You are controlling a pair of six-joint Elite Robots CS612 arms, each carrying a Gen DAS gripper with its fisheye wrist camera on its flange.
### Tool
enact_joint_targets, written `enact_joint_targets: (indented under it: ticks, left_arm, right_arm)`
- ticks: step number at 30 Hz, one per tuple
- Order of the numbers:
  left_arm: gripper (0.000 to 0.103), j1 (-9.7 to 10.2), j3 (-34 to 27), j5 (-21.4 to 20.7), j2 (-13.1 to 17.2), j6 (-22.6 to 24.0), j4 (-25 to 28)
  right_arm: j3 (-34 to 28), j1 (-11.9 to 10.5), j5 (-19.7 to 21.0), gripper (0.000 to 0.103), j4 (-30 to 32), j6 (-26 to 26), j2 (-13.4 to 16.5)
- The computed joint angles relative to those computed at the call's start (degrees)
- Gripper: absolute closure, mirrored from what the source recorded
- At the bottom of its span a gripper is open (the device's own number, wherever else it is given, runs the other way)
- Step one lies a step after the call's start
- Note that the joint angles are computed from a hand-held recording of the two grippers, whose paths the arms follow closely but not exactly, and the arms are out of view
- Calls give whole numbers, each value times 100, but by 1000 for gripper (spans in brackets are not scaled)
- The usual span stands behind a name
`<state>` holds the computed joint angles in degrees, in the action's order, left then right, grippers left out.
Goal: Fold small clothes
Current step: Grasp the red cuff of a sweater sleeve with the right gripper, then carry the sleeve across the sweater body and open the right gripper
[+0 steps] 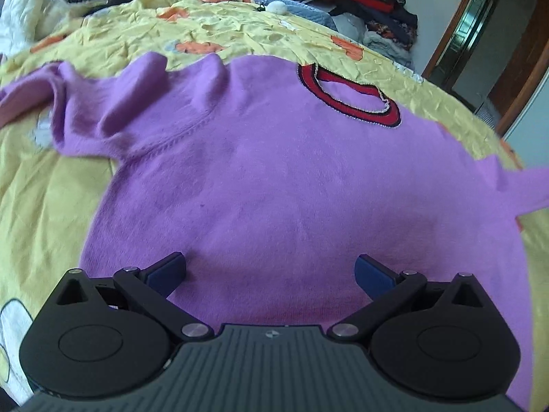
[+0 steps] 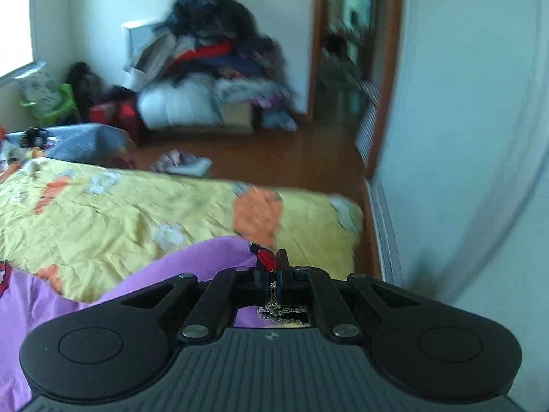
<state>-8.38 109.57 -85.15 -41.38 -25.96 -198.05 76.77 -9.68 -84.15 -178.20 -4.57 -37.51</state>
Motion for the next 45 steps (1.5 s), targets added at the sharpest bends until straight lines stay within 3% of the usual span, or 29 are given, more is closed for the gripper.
enact_joint_targets:
  ticks: [4,7,12,16,19,23,27,30,33,42,45]
  left_arm:
    - [0,79,101,-290,-56,101,-182]
    - [0,137,180,-507,-116,153,-273]
    - [0,192,393,-410,-251,314,-605]
    - [0,289,560,-431,-348,259,-861]
    - [0,353,686,-397,-421,255,-968]
    - [0,419,856,-239,-529,344,-983]
    - [0,470,1010,5,-634,412,-926]
    - [0,512,1084,132,-690,364,-867]
    - [0,544,1119,172,-711,263,-839]
    - [0,518,1058,124,-690,133,-592]
    - [0,486,1014,131,-687,136,-471]
  right_arm:
    - [-100,26,-715,100,1280,105,99]
    - [207,-2,-625,100,1016,575,57]
    - [889,17,593,100,-325,1098,-331]
    - [867,307,1722,100,-599,1275,-421]
    - [529,616,2635,100,-541,1607,-190]
    - [-131,1173,3507,100,-589,2237,450]
    - [-743,1673,3617,100,-357,2690,993]
    - [-1006,1917,3698,100,-114,2665,1218]
    - [-979,2147,3621,100,-56,2388,1252]
    - [-1453,2431,3760,100,-1,2579,1530]
    - [-1674,2527,3381,98,350,2340,1621]
